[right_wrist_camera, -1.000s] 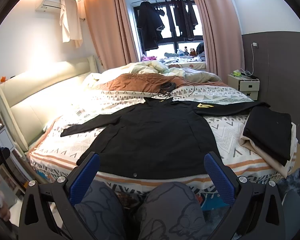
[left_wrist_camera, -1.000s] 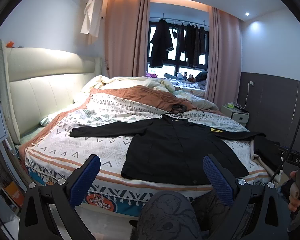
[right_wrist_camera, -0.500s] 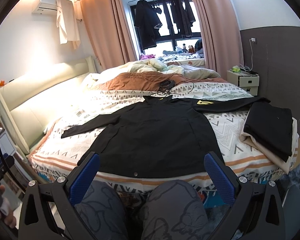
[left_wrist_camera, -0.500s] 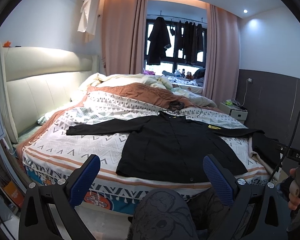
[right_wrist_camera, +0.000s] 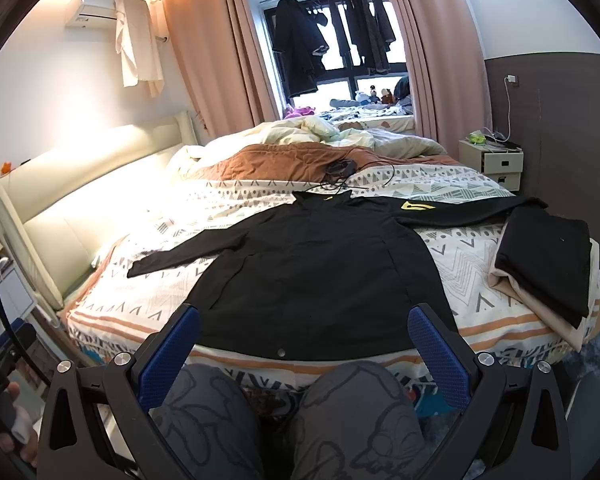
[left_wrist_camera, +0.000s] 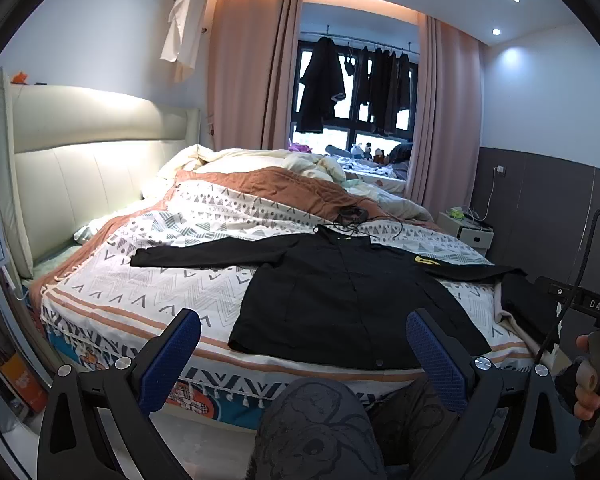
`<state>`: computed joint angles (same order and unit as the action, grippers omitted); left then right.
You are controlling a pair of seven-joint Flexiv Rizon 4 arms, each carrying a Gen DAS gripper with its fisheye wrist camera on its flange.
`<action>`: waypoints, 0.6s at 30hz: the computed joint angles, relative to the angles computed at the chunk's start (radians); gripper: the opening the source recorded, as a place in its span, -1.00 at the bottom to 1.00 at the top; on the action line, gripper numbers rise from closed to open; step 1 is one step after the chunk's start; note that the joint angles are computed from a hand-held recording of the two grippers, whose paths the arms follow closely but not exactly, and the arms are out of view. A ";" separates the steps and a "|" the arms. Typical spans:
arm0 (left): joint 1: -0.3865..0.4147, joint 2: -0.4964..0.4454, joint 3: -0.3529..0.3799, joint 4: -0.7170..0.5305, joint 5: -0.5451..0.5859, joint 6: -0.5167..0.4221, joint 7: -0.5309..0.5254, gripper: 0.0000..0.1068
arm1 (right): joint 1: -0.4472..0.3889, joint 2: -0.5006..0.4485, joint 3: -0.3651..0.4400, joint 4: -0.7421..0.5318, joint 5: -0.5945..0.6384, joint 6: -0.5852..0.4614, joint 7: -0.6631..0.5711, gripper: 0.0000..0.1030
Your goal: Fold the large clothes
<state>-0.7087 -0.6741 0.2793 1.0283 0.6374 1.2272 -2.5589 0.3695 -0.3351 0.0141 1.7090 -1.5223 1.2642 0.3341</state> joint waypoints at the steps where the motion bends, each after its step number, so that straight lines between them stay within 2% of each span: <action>1: 0.003 -0.003 -0.003 -0.005 -0.003 -0.002 0.002 0.92 | 0.000 -0.004 0.000 -0.005 0.008 0.000 -0.008 1.00; 6: 0.024 -0.025 -0.015 -0.036 -0.029 -0.016 0.022 0.92 | 0.003 -0.035 -0.013 -0.044 0.069 0.015 -0.075 1.00; 14: 0.073 -0.091 -0.043 -0.129 -0.104 -0.057 0.096 0.92 | 0.022 -0.123 -0.079 -0.143 0.113 0.085 -0.097 1.00; 18: 0.096 -0.140 -0.052 -0.192 -0.144 -0.084 0.133 0.92 | 0.033 -0.194 -0.106 -0.224 0.204 0.116 -0.177 1.00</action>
<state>-0.6123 -0.8138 0.2272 0.8360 0.4931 1.1434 -2.4261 0.4028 -0.5291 -0.0923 1.4852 -1.3184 1.3806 0.1573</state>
